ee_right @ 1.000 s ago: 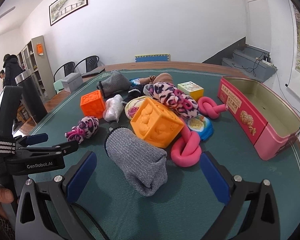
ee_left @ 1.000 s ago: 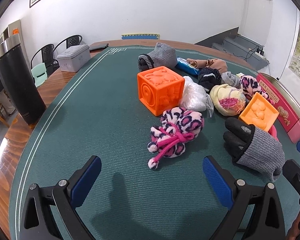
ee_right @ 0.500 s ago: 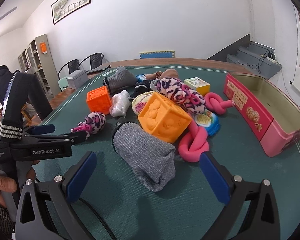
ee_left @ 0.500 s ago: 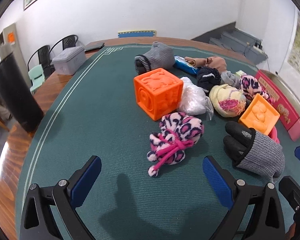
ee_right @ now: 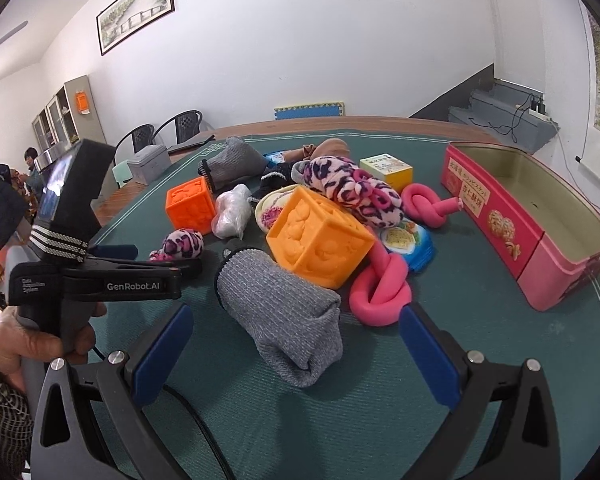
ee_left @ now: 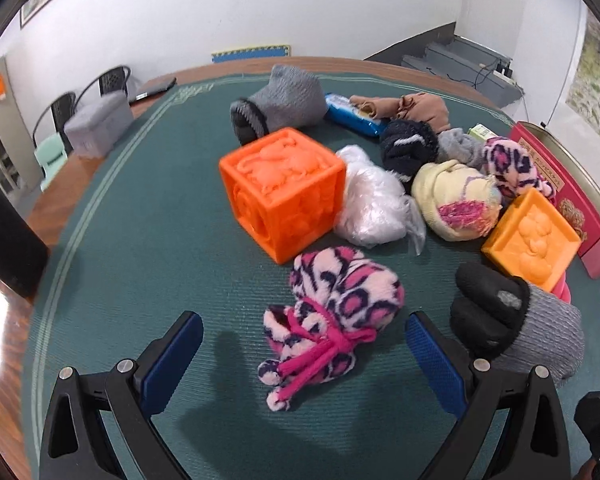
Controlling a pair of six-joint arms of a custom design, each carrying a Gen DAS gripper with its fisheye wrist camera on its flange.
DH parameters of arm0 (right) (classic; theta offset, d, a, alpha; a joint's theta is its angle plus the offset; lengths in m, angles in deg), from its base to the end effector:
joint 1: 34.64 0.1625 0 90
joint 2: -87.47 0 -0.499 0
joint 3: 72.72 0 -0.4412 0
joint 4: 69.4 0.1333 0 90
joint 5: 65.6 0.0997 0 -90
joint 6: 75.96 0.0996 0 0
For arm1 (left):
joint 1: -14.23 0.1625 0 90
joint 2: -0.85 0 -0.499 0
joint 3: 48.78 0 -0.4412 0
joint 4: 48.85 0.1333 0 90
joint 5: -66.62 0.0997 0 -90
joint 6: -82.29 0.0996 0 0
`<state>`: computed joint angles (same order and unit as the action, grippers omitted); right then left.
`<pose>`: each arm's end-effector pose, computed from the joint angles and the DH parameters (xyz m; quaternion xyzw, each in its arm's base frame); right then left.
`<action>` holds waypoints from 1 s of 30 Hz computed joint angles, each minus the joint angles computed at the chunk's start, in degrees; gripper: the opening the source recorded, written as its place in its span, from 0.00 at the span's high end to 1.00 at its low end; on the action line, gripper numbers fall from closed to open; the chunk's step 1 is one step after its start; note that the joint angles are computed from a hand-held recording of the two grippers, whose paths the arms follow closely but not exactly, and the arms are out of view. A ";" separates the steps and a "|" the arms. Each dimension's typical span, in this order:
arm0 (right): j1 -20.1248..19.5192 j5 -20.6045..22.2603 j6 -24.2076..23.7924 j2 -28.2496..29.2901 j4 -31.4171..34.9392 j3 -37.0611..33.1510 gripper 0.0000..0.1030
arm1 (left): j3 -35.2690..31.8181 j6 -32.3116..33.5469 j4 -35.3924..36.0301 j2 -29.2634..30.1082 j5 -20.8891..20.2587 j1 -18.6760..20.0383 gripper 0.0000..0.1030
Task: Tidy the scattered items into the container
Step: 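Grasp the pink leopard plush with the left tool while the right tool grasps the grey knit sock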
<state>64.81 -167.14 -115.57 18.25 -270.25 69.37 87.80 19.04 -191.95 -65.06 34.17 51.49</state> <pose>0.1850 -0.4210 0.1918 0.3608 -0.8695 0.2879 0.1760 -0.2096 -0.4325 0.1207 -0.0061 0.8693 -0.3325 0.3657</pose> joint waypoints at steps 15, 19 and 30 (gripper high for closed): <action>-0.32 -0.58 -0.85 1.77 -2.63 -0.30 0.00 | 4.02 6.42 -16.08 0.59 -0.70 -1.94 0.47; -0.95 -0.70 0.85 1.77 -0.08 -1.29 0.00 | 4.52 7.40 -17.35 0.45 0.53 -3.68 0.47; -1.93 1.38 5.72 2.46 11.27 -5.40 0.07 | 5.64 7.92 -19.32 -0.53 0.70 -5.22 0.47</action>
<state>62.87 -165.75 -109.86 20.72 -258.98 63.97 93.44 26.96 -211.26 -65.58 34.87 46.27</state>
